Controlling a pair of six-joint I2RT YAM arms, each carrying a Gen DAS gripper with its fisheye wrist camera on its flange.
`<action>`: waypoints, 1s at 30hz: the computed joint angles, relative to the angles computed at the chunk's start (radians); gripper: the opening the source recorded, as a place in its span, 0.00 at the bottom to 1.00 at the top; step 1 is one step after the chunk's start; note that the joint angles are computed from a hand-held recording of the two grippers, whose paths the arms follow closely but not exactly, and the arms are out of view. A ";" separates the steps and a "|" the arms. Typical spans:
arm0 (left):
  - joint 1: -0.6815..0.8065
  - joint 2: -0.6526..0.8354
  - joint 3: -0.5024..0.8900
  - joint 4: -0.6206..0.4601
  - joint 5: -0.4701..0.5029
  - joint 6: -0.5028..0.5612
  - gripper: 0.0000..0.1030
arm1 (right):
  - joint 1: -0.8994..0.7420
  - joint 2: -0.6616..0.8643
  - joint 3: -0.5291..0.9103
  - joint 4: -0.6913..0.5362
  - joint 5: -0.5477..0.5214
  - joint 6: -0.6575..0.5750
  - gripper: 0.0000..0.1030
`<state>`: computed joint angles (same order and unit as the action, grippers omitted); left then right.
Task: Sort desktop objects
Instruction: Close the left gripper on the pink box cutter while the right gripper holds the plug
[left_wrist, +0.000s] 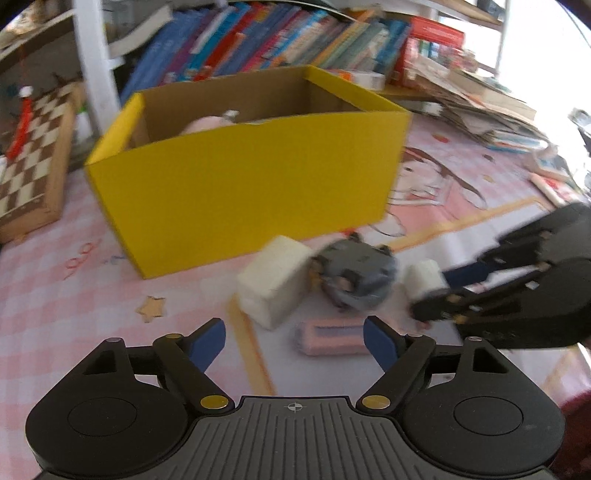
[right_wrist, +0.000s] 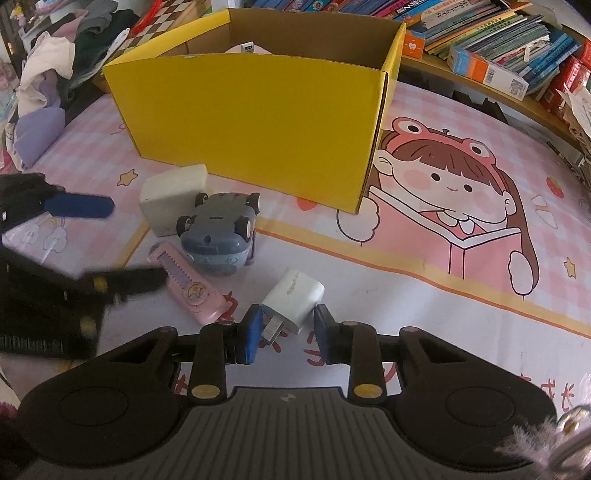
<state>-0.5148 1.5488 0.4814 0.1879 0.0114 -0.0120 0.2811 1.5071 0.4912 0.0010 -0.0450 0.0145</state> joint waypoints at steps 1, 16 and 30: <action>-0.012 0.010 0.005 -0.004 0.004 0.008 0.81 | -0.002 0.001 0.001 0.000 -0.002 -0.003 0.28; -0.072 0.137 0.063 0.016 0.000 -0.032 0.81 | -0.023 -0.004 -0.004 -0.004 -0.004 -0.061 0.27; -0.099 0.154 0.041 0.084 -0.052 -0.030 0.76 | -0.030 -0.009 -0.006 0.006 0.001 -0.085 0.41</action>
